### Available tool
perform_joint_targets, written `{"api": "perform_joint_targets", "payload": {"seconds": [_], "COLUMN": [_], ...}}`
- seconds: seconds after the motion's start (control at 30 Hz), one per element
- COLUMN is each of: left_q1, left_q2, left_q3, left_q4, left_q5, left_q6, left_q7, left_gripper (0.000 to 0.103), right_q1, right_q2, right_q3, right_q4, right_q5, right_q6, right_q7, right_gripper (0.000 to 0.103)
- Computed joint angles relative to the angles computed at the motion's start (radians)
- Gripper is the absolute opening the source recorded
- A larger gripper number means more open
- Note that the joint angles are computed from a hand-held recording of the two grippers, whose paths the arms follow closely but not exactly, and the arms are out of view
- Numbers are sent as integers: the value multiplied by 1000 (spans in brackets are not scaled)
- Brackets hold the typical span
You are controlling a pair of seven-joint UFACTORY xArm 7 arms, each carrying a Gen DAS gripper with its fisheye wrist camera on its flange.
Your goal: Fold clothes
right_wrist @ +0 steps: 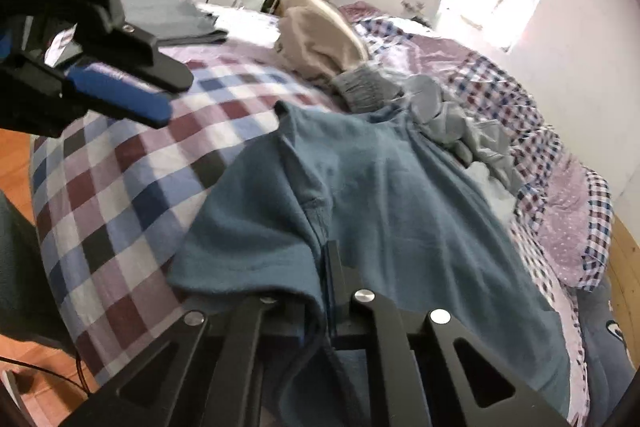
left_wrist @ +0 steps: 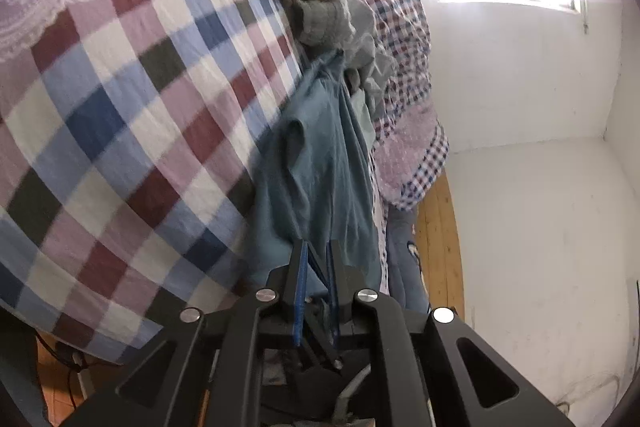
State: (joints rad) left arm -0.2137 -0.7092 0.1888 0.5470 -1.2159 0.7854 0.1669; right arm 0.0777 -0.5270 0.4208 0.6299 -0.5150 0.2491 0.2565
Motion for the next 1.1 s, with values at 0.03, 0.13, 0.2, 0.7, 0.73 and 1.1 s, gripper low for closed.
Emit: {"api": "perform_joint_targets", "payload": {"seconds": [0.03,0.13,0.2,0.7,0.73,1.1], "left_q1": [7,16,10,37,47,172], "left_q2": [2,15,29,538,575,886], "left_q3": [0,-13,-12,-38,-46,-177], "left_q4": [0,14,29,430,472,821], "left_q5": [2,9,9,-21,-9,5], "left_q6": [-6,-46,-65,128,156,332], "left_q7": [-8,-14,0,160,180,244], "left_gripper": [12,45,59,75,75,75], "right_q1": [-19,-90,-135,-30,-20,112], "right_q2": [-13,-42,-72,-81,-83,-137], "right_q3": [11,64,104,12,1,-113], "right_q4": [-7,-15,-25,-44,-45,-73], "right_q5": [-13,-60,-93,71,83,217], "right_q6": [-13,-58,-99,-153,-152,-134], "right_q7": [15,60,76,-55,-64,-176], "right_gripper": [5,5,5,5,5,5]}}
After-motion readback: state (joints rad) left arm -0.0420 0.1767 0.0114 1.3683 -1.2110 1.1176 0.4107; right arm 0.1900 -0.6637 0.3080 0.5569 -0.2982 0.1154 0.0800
